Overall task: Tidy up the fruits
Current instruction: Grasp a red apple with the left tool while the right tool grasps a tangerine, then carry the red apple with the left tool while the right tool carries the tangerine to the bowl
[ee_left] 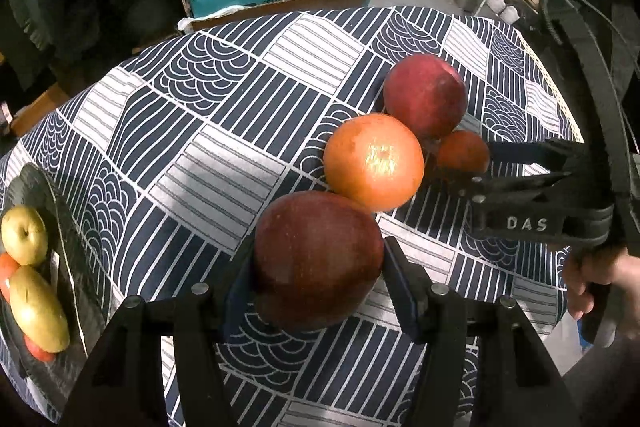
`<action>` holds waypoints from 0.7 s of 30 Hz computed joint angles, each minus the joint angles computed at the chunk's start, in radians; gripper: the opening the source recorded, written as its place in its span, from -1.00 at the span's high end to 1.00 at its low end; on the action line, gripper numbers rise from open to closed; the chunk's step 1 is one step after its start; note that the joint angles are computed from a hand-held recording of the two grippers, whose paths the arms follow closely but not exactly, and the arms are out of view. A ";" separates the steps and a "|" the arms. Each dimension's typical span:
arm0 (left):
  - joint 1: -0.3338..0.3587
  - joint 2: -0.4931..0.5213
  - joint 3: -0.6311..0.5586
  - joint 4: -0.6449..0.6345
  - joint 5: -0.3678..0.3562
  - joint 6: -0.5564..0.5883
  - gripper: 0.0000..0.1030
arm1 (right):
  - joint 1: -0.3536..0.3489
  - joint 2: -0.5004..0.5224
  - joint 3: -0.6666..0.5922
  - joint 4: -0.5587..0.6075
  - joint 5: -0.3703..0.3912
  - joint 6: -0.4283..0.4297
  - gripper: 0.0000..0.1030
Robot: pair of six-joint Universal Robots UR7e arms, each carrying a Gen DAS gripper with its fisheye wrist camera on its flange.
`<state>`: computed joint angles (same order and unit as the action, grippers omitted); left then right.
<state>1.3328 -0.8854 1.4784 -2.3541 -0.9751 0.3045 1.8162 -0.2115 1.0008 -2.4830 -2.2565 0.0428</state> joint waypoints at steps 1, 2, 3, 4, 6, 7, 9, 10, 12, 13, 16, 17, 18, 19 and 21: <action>0.001 0.004 -0.004 -0.003 -0.001 0.004 -0.23 | -0.001 0.003 -0.003 0.001 0.001 -0.002 -0.59; 0.002 0.008 -0.009 0.000 -0.003 0.004 -0.26 | -0.003 0.005 -0.004 -0.002 0.005 -0.006 -0.51; 0.004 0.013 -0.015 0.004 -0.004 0.000 -0.28 | -0.005 0.008 -0.009 0.005 0.011 -0.004 -0.45; 0.006 0.017 -0.019 0.008 -0.006 -0.003 -0.31 | -0.007 0.010 -0.010 0.011 0.013 -0.004 -0.44; 0.009 0.022 -0.022 -0.001 -0.012 0.001 -0.33 | -0.004 0.020 -0.020 0.002 0.002 -0.020 -0.28; 0.011 0.024 -0.026 0.000 -0.017 -0.002 -0.33 | -0.003 0.024 -0.026 -0.002 0.003 -0.024 -0.21; 0.015 0.029 -0.032 -0.005 -0.021 -0.002 -0.33 | -0.006 0.017 -0.012 -0.025 0.024 -0.029 0.08; 0.017 0.032 -0.034 -0.007 -0.022 0.005 -0.33 | -0.006 0.007 0.003 -0.033 0.026 -0.028 0.08; 0.019 0.031 -0.031 -0.015 -0.029 0.016 -0.33 | -0.005 -0.001 0.019 -0.044 0.021 -0.038 0.09; 0.020 0.030 -0.030 -0.021 -0.033 0.019 -0.33 | -0.004 -0.004 0.028 -0.056 0.015 -0.045 0.09; 0.018 0.028 -0.023 -0.031 -0.030 0.036 -0.31 | 0.003 -0.016 0.055 -0.094 0.003 -0.063 0.10; 0.015 0.025 -0.015 -0.043 -0.023 0.047 -0.27 | 0.006 -0.017 0.059 -0.102 -0.001 -0.068 0.10; 0.012 0.023 -0.008 -0.055 -0.016 0.052 -0.26 | 0.008 -0.021 0.063 -0.104 -0.005 -0.069 0.10; 0.008 0.019 -0.001 -0.064 -0.009 0.054 -0.24 | 0.012 -0.023 0.066 -0.109 -0.011 -0.073 0.11; 0.008 0.013 0.001 -0.052 -0.015 0.043 -0.22 | 0.019 -0.025 0.068 -0.119 -0.023 -0.080 0.11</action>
